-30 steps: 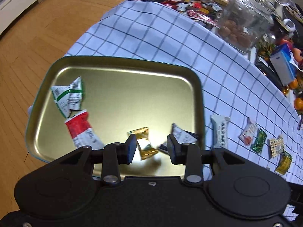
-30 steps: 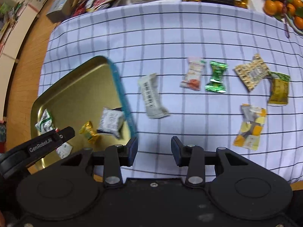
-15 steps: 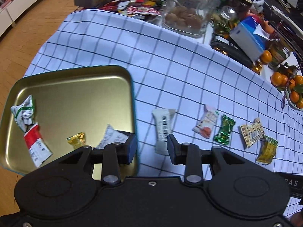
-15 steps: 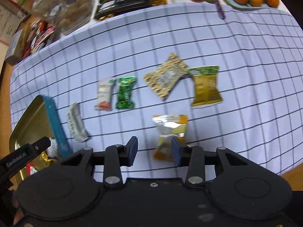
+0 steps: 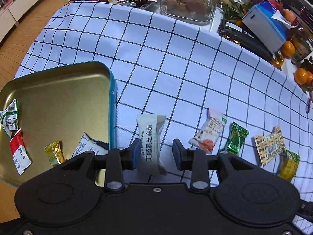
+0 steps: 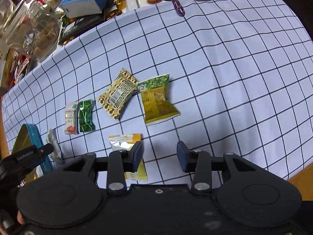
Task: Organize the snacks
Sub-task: 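Move both open tools back over the snack packets on the cloth, then close left tool on white sesame-crisp packet while right tool grasps yellow-green packet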
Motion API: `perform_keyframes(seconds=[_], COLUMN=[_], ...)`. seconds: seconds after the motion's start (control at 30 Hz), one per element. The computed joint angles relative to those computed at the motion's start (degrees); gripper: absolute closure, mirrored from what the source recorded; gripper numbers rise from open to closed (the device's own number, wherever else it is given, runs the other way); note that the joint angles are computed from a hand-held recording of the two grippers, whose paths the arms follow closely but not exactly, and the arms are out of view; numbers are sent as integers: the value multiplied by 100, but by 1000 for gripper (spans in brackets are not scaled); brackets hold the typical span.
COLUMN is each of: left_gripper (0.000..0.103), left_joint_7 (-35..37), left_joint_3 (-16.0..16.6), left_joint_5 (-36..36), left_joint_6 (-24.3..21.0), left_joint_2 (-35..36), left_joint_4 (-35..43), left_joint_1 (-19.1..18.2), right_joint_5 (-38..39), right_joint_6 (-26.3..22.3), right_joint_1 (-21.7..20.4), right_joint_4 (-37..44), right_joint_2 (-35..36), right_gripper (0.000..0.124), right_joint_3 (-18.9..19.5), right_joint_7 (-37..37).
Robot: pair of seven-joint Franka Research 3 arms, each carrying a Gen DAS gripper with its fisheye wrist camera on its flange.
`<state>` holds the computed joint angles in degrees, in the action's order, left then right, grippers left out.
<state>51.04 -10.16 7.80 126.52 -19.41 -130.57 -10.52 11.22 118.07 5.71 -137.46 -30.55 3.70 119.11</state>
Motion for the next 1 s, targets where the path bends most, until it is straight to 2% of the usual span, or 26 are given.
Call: perform_keyframes(seconds=[0.13, 0.57, 0.87, 1.0], left_gripper=[60, 60, 60, 64], left_joint_7=[-196, -429, -274, -160], left_joint_3=[-101, -75, 29, -16], left_joint_5=[234, 301, -201, -317], left_joint_6=[-57, -208, -172, -118], left_joint_2=[171, 336, 447, 455], left_joint_4=[106, 238, 257, 246], left_joint_1=[41, 58, -19, -83], right_joint_5=[15, 197, 218, 177], right_joint_6=[85, 92, 85, 88], right_joint_1=[-45, -83, -111, -174], right_joint_4=[-2, -25, -36, -62], right_joint_2=[5, -19, -38, -51], right_gripper=[82, 82, 82, 82], right_joint_3=[-43, -123, -121, -120], right_joint_7=[19, -19, -4, 92])
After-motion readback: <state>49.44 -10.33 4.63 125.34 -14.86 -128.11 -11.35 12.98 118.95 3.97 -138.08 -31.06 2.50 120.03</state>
